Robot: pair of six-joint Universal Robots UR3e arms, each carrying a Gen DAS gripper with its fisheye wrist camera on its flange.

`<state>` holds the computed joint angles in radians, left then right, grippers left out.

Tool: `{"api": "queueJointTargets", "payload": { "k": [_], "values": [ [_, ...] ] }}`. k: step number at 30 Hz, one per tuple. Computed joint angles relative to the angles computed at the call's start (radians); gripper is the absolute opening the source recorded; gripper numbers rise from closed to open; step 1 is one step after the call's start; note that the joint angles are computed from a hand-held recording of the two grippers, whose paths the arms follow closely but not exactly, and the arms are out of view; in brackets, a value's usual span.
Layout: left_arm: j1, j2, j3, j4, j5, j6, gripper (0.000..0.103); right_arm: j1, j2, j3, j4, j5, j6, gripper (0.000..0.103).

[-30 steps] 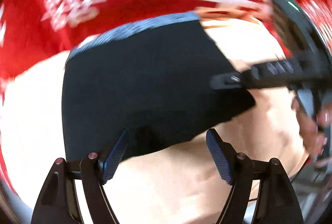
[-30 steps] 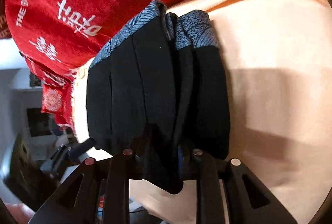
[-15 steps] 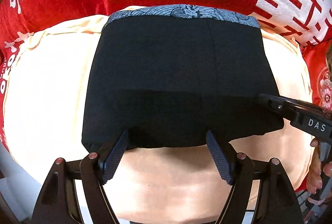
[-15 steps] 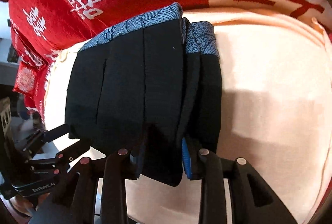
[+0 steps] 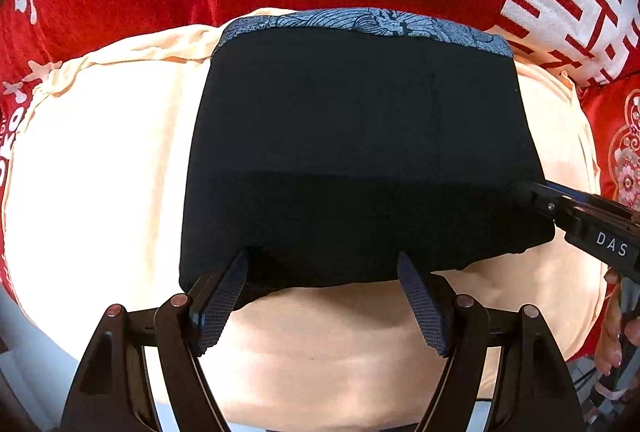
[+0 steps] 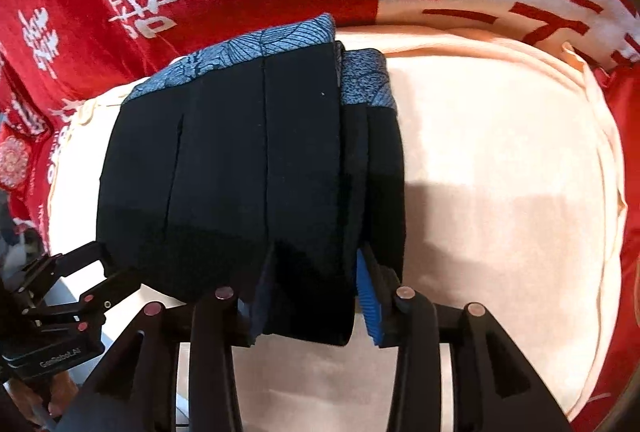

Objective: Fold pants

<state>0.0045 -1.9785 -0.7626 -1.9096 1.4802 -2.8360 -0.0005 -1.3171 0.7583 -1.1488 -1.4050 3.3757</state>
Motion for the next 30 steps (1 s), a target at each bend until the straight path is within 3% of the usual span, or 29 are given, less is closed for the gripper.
{"api": "queueJointTargets", "payload": {
  "k": [5, 13, 30],
  "values": [
    [0.028, -0.004, 0.017, -0.014, -0.003, 0.053, 0.078, 0.021, 0.01, -0.034, 0.032, -0.039, 0.047, 0.047],
    [0.06, -0.043, 0.066, -0.046, 0.005, 0.098, 0.078, 0.018, -0.021, -0.019, 0.064, -0.076, 0.091, 0.062],
    [0.103, -0.164, 0.27, -0.132, 0.002, 0.139, 0.078, -0.016, -0.116, 0.017, 0.13, -0.134, 0.148, 0.064]
  ]
}}
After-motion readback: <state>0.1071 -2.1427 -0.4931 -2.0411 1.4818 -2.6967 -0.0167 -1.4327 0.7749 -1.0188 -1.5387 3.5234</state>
